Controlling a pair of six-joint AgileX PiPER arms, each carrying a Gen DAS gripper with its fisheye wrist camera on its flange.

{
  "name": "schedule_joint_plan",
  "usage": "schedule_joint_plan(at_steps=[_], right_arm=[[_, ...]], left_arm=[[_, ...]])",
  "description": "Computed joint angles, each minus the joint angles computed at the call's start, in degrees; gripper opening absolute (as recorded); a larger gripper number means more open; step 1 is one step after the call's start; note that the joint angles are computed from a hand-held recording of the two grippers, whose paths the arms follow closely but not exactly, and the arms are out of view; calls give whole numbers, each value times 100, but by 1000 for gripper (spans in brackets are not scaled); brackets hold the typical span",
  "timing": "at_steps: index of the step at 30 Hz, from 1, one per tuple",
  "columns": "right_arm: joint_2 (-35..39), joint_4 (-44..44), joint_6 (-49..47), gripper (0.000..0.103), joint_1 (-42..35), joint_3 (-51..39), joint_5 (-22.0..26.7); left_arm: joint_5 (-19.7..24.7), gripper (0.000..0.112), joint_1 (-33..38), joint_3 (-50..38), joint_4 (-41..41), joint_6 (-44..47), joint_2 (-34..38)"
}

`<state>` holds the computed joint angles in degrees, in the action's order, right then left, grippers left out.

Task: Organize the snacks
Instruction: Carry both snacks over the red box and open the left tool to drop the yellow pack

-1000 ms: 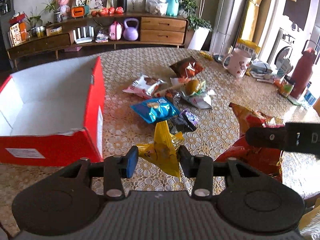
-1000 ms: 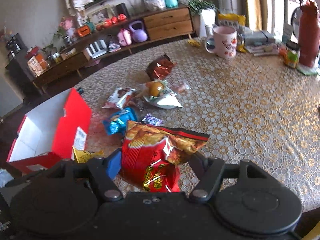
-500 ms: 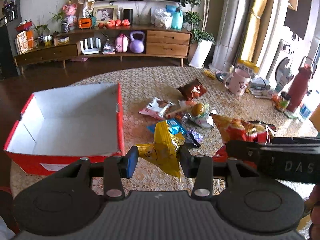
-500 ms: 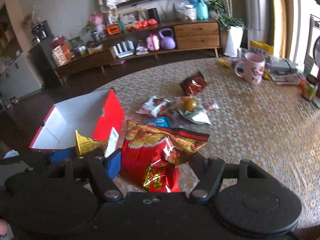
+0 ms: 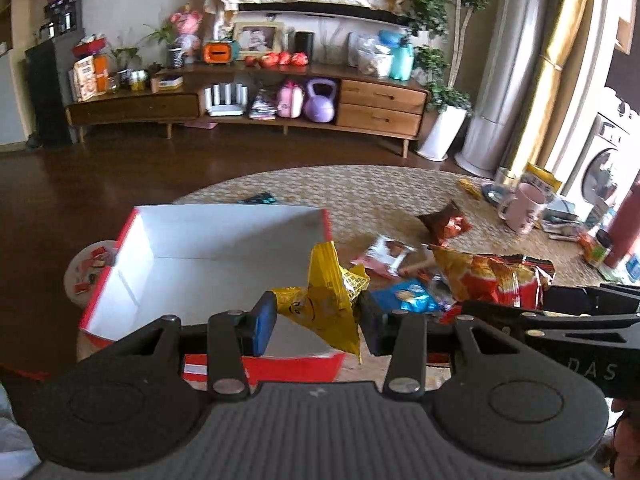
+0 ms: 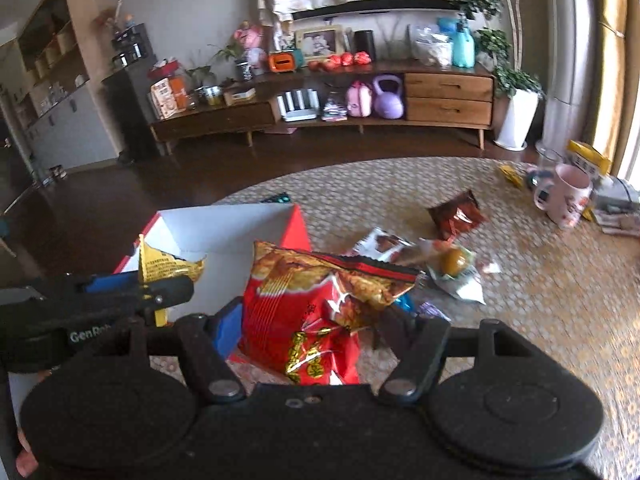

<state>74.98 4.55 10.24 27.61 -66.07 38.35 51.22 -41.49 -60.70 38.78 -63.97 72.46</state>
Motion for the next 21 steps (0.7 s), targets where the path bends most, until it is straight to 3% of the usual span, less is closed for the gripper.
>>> schedule_joint_plan(at_steps=[12,16,21], right_arm=[[1360,-447,441,69,801,-1242,-24],[1856,-565,514,69,991,-1640,-6],[2598,-606,435,69,1143,-2320,259]], left_arm=[[-474,43,1825,205,-776,1556,-156],[-742,44,2376,288,-777,1859,25],[-1075,44,3202,264,-1372,2588,420]])
